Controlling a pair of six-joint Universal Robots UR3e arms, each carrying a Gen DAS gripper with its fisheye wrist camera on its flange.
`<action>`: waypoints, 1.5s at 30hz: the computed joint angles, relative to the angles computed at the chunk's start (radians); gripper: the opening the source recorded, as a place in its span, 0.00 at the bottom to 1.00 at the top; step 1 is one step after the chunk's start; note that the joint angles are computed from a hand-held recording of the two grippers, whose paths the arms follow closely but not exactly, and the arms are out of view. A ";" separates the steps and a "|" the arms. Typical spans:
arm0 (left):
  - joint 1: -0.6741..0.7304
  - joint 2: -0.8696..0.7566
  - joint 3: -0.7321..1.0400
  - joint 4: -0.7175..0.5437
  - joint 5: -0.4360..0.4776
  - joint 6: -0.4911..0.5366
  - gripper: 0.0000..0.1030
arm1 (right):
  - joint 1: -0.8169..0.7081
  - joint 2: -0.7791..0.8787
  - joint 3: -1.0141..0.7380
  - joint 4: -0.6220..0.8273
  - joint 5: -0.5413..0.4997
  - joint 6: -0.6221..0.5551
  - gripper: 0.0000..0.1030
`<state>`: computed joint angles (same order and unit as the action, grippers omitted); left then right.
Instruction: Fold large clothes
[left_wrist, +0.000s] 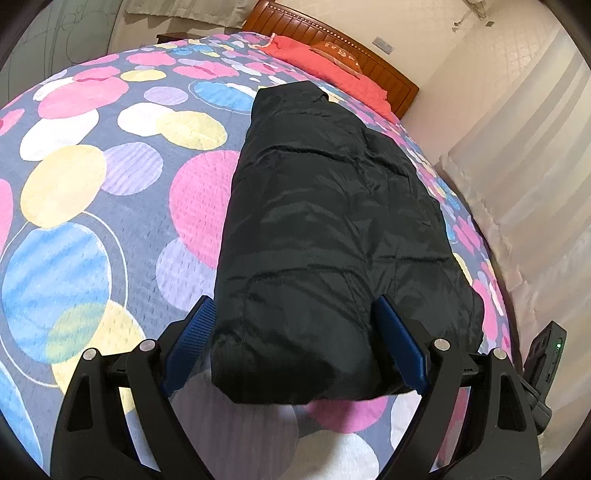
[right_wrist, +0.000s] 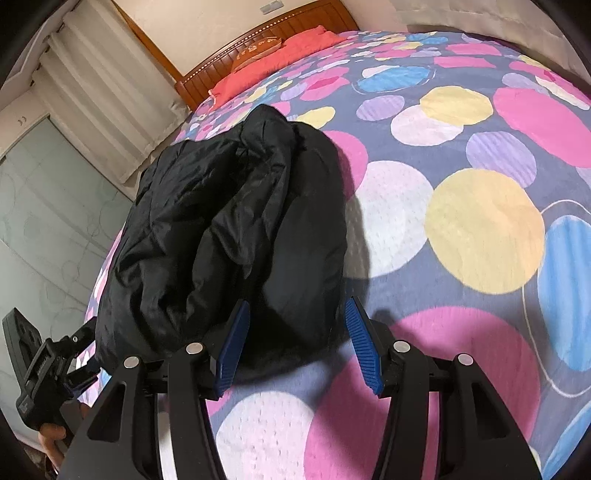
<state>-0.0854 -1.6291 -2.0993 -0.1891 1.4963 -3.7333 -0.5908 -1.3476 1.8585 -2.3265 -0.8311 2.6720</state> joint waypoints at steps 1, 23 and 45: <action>-0.005 0.002 -0.002 0.000 0.005 -0.001 0.85 | -0.001 -0.011 0.012 -0.001 -0.001 -0.007 0.53; -0.271 0.093 0.075 -0.190 0.454 -0.041 0.91 | -0.001 -0.397 0.286 -0.197 -0.104 -0.044 0.73; -0.406 0.070 0.175 -0.300 0.643 -0.085 0.92 | 0.002 -0.556 0.350 -0.228 -0.101 -0.043 0.76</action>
<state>-0.4916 -1.5592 -1.9244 -0.4888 2.1389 -3.8183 -0.5890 -1.9040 2.2081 -2.5542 -0.9318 2.6295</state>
